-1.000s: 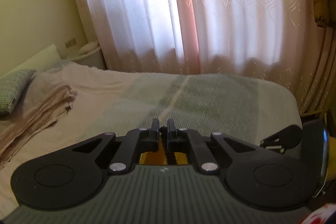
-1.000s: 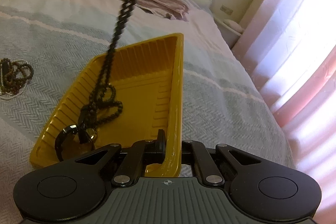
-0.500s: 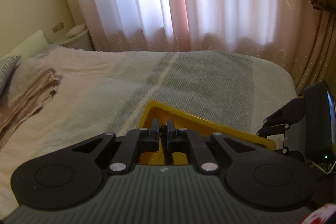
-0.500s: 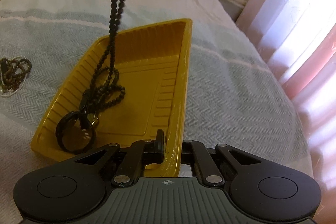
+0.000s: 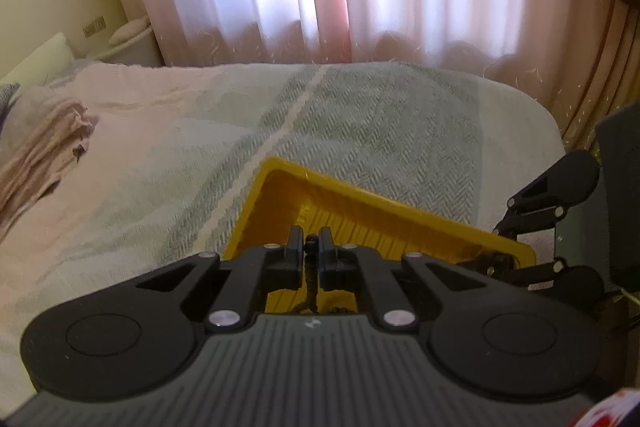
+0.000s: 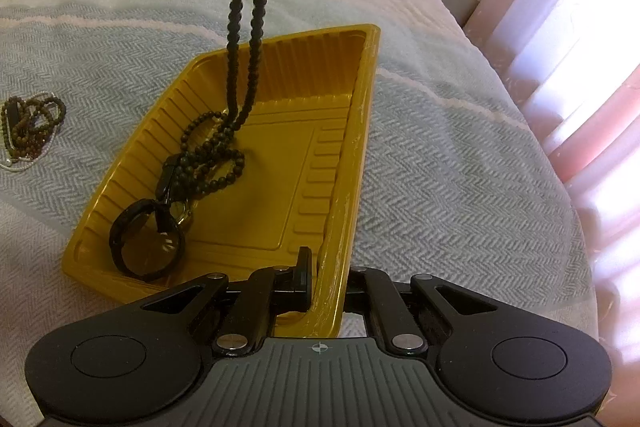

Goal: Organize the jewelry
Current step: 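Lower the bead necklace into the orange tray and open the left gripper, then move the left gripper back over the remaining jewelry pile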

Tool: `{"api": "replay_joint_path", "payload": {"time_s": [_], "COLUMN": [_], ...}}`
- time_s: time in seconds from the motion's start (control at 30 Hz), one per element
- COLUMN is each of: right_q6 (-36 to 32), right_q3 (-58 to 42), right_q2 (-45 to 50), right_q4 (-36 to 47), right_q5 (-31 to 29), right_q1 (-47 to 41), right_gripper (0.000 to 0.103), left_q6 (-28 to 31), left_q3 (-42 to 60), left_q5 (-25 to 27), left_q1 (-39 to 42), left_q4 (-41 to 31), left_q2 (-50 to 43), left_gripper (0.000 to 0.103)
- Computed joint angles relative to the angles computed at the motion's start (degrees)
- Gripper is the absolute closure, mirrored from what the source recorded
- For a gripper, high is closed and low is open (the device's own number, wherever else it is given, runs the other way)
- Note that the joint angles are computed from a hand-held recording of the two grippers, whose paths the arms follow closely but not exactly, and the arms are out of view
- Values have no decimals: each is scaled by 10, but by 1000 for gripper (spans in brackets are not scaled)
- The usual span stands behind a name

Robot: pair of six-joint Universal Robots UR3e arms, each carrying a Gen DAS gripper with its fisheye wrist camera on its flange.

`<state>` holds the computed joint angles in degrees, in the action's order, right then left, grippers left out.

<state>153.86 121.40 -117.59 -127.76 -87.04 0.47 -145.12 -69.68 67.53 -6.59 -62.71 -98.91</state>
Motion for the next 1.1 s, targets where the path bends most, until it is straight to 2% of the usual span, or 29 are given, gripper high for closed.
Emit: {"api": "replay_joint_path", "payload": {"time_s": [0.1,0.2,0.4,0.67,0.83,0.97,1.03,1.1], "right_q6": [-2,0,3,7,10,13,14,13], "right_q3": [-2,-5,-1,4,5,8,10,11], "right_q2": [2,5,3,-1,-2,-3,-4,-5], "right_q4": [3,3,1,-3,-4,-8,-9,-9], "right_q5": [0,-1,-3,-5,-6,-7,-8,-7], "right_q1": [0,1,3,6,8,10,10,8], "right_gripper": [98,98,98,98,98,98,98,98], "left_q6": [-2,-2,3,18,55,129,184,263], "left_q3": [-13,-24,-75,-246,-380,-481,-512,-526], "left_q5": [-5,-14,-28,-53,-85,-129,-159,-194], "left_q1": [5,16,47,155,269,406,495,600], "left_q4": [2,-3,6,46,48,-14,-87,-197], "left_q2": [5,15,58,189,308,431,496,564], "left_gripper": [93,84,85,84,84,83,83,81]}}
